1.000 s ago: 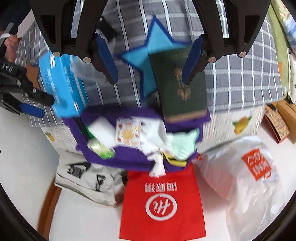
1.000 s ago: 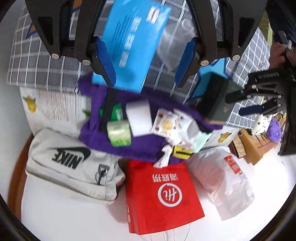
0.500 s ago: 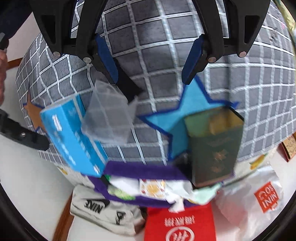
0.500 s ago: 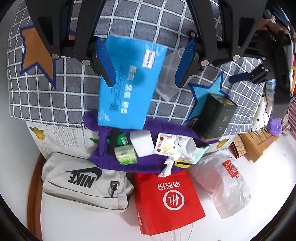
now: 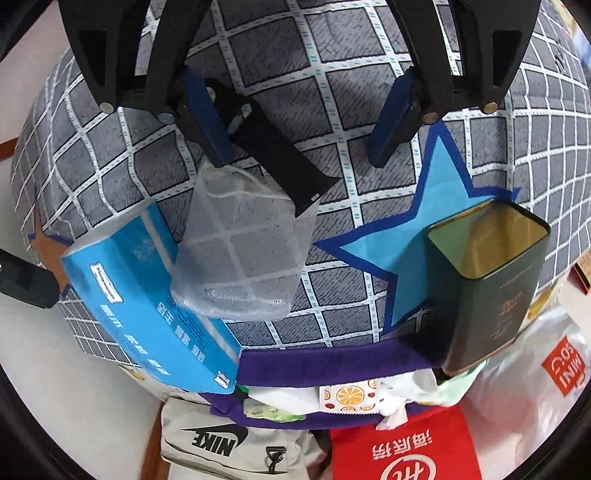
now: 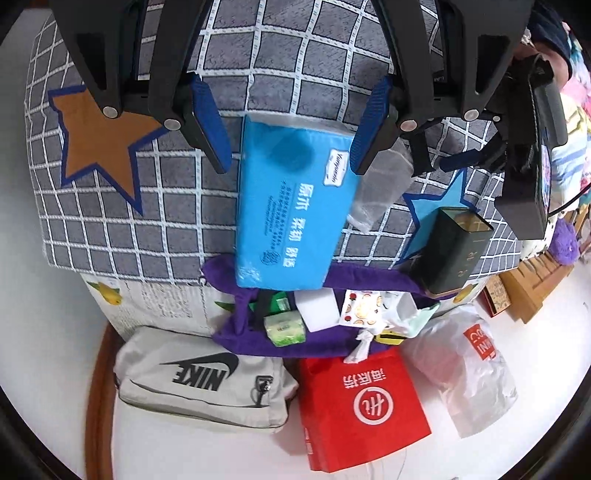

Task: Organize soft objects
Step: 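Move the left tool to the black watch strap while the right tool moves to the clear plastic bag, then close the left tool on the black watch strap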

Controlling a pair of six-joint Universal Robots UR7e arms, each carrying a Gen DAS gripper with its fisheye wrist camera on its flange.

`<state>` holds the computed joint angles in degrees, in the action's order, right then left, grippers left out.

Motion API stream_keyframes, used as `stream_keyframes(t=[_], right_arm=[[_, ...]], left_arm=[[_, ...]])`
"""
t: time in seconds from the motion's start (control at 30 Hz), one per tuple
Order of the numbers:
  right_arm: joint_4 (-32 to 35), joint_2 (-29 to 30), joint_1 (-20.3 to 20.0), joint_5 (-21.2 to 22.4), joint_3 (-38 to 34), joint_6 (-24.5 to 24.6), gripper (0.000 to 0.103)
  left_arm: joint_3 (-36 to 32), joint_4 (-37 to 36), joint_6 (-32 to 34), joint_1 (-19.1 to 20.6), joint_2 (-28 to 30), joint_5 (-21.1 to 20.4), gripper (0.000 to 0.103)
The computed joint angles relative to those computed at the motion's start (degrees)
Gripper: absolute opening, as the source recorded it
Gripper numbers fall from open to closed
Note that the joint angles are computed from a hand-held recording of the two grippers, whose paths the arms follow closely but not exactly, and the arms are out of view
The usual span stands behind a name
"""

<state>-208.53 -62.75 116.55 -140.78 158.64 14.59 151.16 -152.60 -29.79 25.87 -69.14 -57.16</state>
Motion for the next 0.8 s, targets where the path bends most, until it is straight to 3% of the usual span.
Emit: stream_keyframes(t=[0.33, 0.47, 0.53, 0.6, 0.8], right_arm=[[2.5, 1.1, 1.9, -1.6, -0.4, 4.6, 0.066], [5.5, 1.7, 2.6, -2.2, -2.2, 5.1, 0.066], [7.2, 1.5, 3.1, -2.1, -3.1, 5.6, 0.066], [8.5, 1.6, 4.0, -2.7, -4.0, 6.4, 0.066], [11.5, 2.4, 5.9, -4.2, -6.3, 9.3, 0.066]], left_arm=[[1.4, 8.0, 2.3, 3.9, -11.0, 1.0, 0.078], [2.3, 6.2, 4.1, 5.8, -13.9, 0.1, 0.076], [2.7, 4.3, 6.3, 7.2, -15.7, -2.4, 0.076], [2.9, 2.0, 8.4, 8.6, -16.1, -5.1, 0.076], [2.0, -1.6, 10.0, 8.6, -12.0, -5.3, 0.079]])
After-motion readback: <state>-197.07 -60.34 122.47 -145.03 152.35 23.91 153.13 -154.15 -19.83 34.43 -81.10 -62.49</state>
